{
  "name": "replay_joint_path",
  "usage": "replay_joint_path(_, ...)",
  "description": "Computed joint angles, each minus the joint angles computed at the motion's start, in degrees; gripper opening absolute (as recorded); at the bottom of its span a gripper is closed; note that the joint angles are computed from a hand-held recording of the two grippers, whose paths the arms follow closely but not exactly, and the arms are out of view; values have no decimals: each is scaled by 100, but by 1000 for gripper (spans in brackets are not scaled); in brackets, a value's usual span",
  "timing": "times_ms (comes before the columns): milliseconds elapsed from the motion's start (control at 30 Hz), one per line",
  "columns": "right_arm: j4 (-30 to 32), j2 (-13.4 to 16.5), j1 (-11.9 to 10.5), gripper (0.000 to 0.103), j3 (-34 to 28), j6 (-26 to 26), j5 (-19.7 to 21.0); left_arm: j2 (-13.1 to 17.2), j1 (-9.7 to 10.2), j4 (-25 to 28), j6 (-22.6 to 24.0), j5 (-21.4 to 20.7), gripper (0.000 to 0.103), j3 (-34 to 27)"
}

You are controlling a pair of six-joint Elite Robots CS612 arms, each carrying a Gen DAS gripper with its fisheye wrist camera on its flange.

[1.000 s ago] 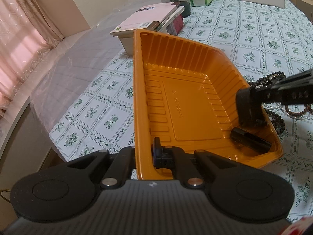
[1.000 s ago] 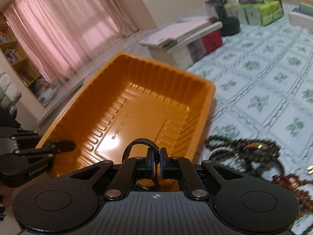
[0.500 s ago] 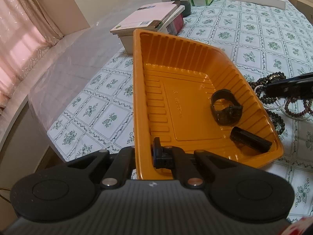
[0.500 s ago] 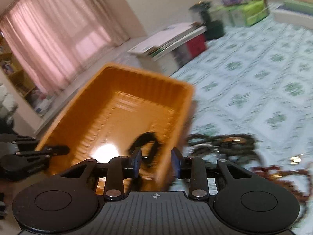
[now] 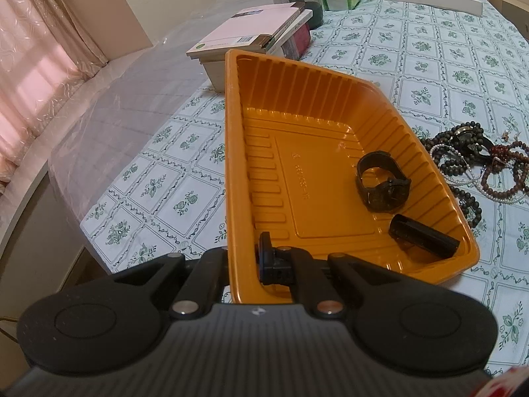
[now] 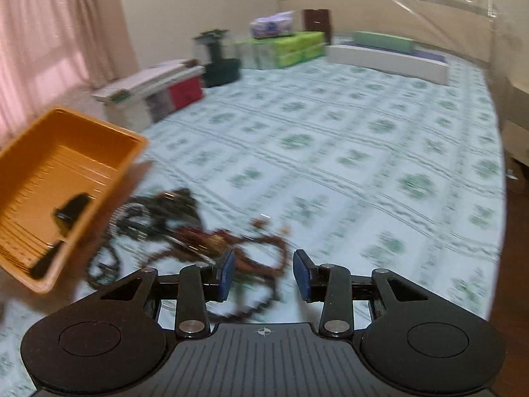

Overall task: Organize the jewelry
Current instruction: 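Return the right tool to the jewelry and grasp the brown bead bracelet, then lift the bead bracelet, lower it into the tray, open the right tool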

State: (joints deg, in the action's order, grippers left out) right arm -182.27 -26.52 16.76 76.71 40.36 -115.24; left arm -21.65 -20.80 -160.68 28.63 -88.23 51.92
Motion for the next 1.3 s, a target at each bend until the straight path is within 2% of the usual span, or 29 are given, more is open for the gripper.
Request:
replay_joint_path(100, -34, -39, -12, 39, 143, 96, 15, -4, -1, 8, 20, 13, 2, -1)
replay_joint_path(167, -76, -35, 7, 39, 172, -32, -20, -2, -5, 17, 24, 25, 2, -11)
replay_joint_path(433, -198, 118, -10, 38, -119, -1302, 270, -7, -9, 25, 40, 43, 2, -8)
replay_joint_path(567, 147, 177, -53, 29, -332, -2044, 472, -3, -12, 23, 44, 54, 2, -12)
replay_joint_path(667, 396, 219, -55, 25, -471, -2696, 483, -1, -10, 27, 41, 44, 2, -17)
replay_joint_path(733, 528, 240, -52, 19, -530, -3044, 499, -3, -11, 24, 40, 44, 2, -12)
replay_joint_path(767, 574, 245, -46, 10, -553, -3208, 487, -2, -10, 29, 43, 42, 2, -17)
replay_joint_path(800, 595, 252, -30, 7, -573, -3300, 410, -2, -10, 29, 43, 42, 2, -17)
replay_joint_path(1033, 155, 94, -18, 7, -366, -3120, 192, -6, -10, 24, 47, 31, 2, -12)
replay_joint_path(1300, -460, -107, -2, 6, -208, -3360, -151, -19, -7, -3, 48, 4, 2, 12)
